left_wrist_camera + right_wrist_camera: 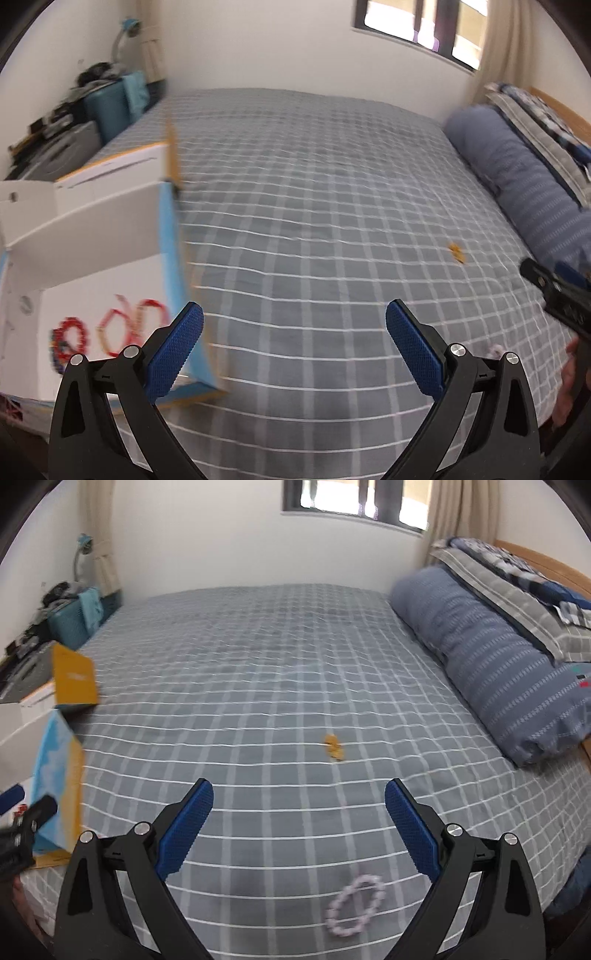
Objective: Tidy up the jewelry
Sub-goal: 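Withdraw both tools from the box back over the bed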
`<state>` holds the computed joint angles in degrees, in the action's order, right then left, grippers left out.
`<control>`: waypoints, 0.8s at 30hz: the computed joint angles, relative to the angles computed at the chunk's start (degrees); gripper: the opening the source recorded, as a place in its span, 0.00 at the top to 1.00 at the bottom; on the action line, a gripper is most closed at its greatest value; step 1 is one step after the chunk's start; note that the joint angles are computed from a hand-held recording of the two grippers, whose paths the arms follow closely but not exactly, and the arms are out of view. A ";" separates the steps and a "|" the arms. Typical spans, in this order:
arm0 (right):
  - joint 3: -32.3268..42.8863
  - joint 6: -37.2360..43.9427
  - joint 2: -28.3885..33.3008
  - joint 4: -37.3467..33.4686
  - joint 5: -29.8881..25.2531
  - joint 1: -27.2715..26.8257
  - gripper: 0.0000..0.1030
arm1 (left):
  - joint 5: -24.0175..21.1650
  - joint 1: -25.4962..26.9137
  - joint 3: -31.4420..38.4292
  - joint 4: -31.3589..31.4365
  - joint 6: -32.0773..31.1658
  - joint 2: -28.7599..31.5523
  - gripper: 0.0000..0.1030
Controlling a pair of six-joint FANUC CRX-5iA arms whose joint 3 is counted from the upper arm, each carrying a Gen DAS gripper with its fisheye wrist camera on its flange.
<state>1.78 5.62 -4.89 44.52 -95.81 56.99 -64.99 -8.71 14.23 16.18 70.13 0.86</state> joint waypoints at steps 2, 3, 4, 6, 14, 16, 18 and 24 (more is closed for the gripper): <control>-2.17 0.25 -2.05 -0.86 0.31 -1.57 0.12 | 0.04 -2.94 -0.05 -1.28 0.72 0.52 0.06; -2.82 0.27 -2.66 -1.56 0.57 -2.27 0.12 | 0.29 -4.16 -0.47 -1.87 0.89 0.46 0.06; -3.76 0.40 -3.60 -2.53 1.34 -3.44 0.12 | 0.38 -5.75 -0.55 -2.58 1.06 0.70 0.06; -5.02 1.35 -4.92 -4.20 3.34 -5.83 0.12 | 0.33 -8.36 -0.62 -3.54 1.52 1.27 0.05; -5.25 13.52 -3.40 -10.01 11.69 -17.96 0.16 | -0.65 -18.74 -1.53 -9.36 6.89 3.78 0.06; -5.01 16.61 -2.45 -11.76 14.19 -20.96 0.18 | -1.20 -20.07 -1.65 -9.87 7.87 4.54 0.06; -5.06 19.57 -1.65 -14.49 17.45 -24.26 0.18 | -1.18 -21.35 -2.22 -9.89 9.42 5.30 0.06; -5.02 25.03 0.82 -20.71 23.82 -30.90 0.24 | -0.43 -25.28 -3.07 -13.14 12.18 6.97 0.06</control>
